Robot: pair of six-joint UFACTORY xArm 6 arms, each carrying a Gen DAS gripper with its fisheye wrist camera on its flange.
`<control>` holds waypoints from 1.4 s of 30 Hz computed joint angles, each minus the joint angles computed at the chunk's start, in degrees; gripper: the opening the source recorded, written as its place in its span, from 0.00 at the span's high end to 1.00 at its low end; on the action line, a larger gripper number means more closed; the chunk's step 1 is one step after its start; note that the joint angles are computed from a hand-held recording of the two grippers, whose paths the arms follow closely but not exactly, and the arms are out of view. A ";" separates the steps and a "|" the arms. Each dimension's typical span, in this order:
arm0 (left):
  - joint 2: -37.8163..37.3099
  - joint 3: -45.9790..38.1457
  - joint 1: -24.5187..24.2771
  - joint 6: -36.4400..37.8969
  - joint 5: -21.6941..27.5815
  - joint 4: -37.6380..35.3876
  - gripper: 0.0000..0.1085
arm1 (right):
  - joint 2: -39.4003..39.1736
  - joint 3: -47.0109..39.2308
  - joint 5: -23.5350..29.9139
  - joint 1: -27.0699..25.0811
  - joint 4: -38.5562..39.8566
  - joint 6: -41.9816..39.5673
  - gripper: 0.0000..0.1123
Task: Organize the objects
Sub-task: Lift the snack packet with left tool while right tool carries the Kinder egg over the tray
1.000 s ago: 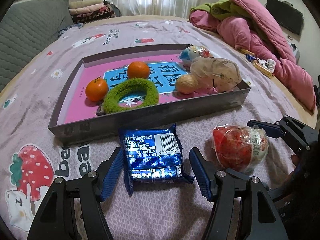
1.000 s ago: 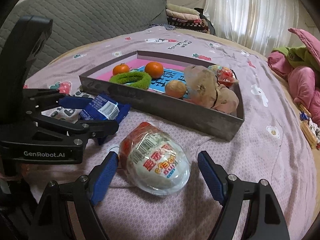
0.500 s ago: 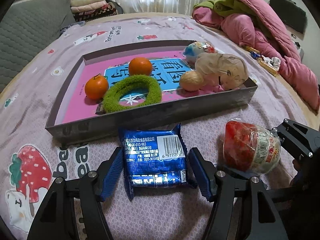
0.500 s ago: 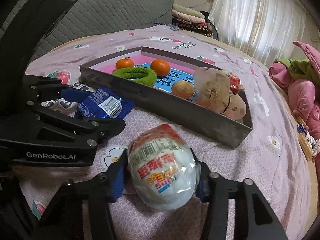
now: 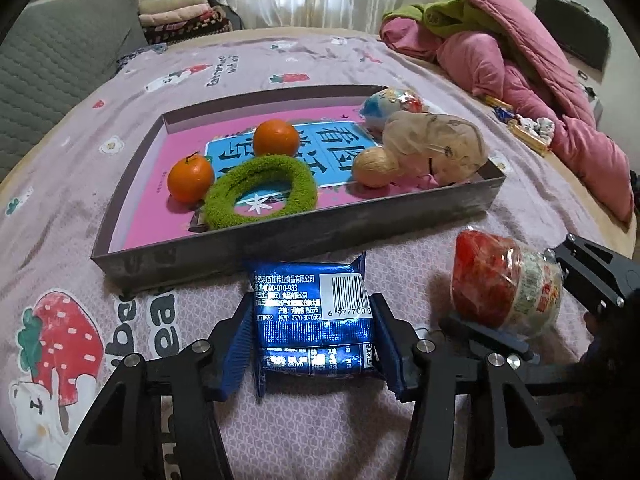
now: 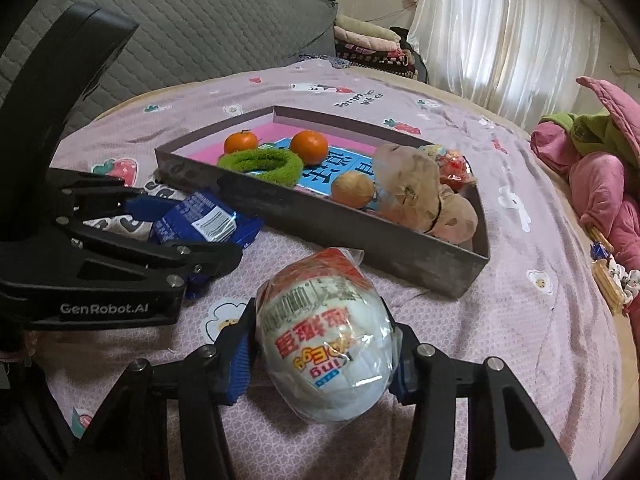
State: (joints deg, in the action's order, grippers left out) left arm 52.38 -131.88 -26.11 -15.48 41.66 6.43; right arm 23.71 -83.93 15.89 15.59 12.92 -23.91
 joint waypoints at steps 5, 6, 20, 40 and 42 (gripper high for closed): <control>-3.33 5.04 -0.08 -0.04 -3.11 0.54 0.48 | -0.85 0.55 -0.59 -0.09 -1.13 1.58 0.53; -4.09 6.08 -0.01 0.08 -3.85 0.20 0.48 | -1.03 0.73 -0.98 -0.11 -1.26 1.71 0.53; -7.98 10.85 1.22 -1.17 -8.20 -0.04 0.48 | -1.77 -1.02 -2.70 0.10 -0.48 3.72 0.53; -8.56 9.26 2.56 -4.00 -9.41 3.26 0.48 | 0.25 -6.96 -2.54 1.08 0.43 2.22 0.53; -8.35 8.60 2.73 -4.17 -9.22 3.75 0.48 | 0.72 -8.03 -2.31 1.23 0.42 2.14 0.53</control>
